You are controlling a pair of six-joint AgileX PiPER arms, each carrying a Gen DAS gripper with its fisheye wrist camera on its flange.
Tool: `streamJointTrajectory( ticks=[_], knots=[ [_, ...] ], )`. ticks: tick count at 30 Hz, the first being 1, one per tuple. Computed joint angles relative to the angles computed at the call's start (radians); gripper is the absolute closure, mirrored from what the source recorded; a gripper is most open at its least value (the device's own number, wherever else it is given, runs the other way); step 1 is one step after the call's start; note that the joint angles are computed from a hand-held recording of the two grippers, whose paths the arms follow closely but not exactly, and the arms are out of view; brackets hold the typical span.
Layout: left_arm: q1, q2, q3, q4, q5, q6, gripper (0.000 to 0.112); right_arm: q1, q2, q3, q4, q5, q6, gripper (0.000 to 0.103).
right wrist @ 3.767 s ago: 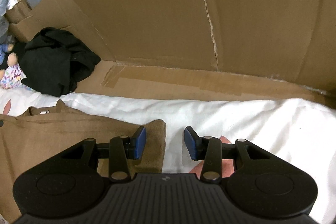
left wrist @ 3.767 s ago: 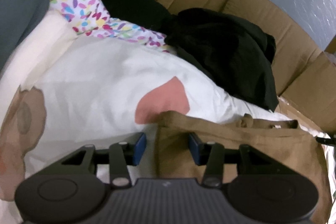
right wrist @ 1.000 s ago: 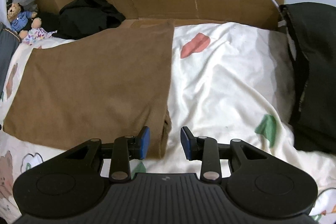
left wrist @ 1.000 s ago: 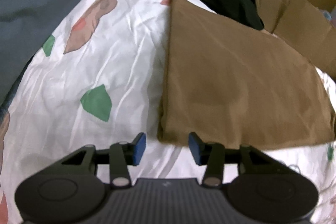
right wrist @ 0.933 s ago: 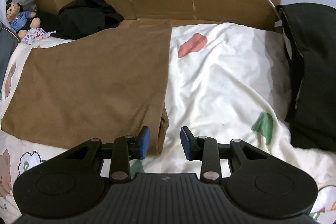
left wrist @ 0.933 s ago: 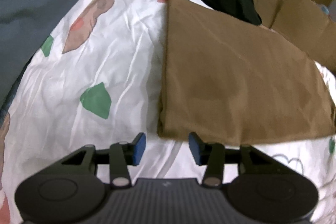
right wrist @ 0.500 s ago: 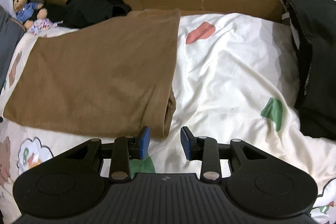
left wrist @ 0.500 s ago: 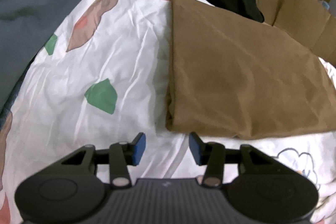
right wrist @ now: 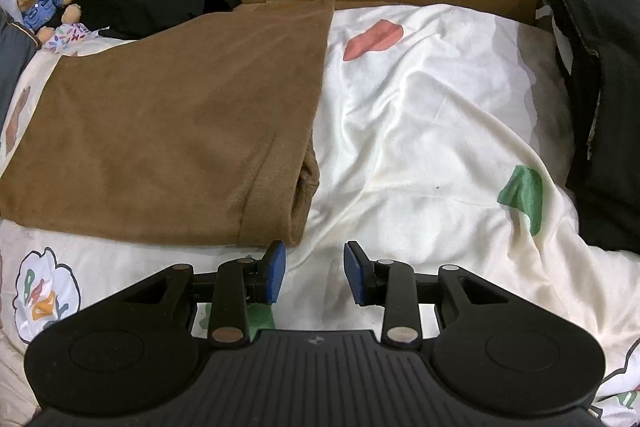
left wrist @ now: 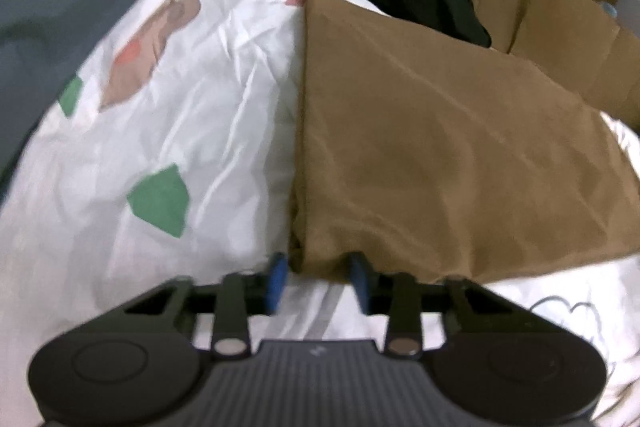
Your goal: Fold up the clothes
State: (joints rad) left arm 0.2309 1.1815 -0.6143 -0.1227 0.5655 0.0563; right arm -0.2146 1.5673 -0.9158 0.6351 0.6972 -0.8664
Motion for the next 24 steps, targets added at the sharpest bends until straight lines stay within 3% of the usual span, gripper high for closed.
streamJointTrajectory(
  ticks=[2,6,8,10,16,21,24],
  knots=[
    [-0.008,0.002,0.002,0.003,-0.01,-0.003,0.103,0.004,-0.001,-0.001,0.008,0.005,-0.008,0.067],
    [0.012,-0.024,-0.004,-0.017,0.001,0.022,0.106,0.024,0.002,-0.008,0.023,0.017,-0.043,0.071],
    [0.02,-0.029,-0.017,-0.02,0.012,0.032,0.106,0.047,0.022,-0.024,-0.01,0.019,-0.039,0.097],
    [0.035,-0.035,-0.041,-0.026,0.039,0.053,0.106,0.05,0.029,-0.029,-0.011,0.017,-0.051,0.1],
    [0.1,-0.032,-0.092,-0.068,0.092,0.131,0.107,0.038,0.018,-0.06,-0.076,0.02,-0.064,0.102],
    [0.133,-0.004,-0.107,-0.102,0.135,0.185,0.106,-0.001,0.019,-0.119,-0.087,0.071,-0.076,0.103],
    [0.125,-0.008,-0.096,-0.023,0.155,0.094,0.101,0.026,0.027,-0.136,-0.187,0.066,0.05,0.102]
  ],
)
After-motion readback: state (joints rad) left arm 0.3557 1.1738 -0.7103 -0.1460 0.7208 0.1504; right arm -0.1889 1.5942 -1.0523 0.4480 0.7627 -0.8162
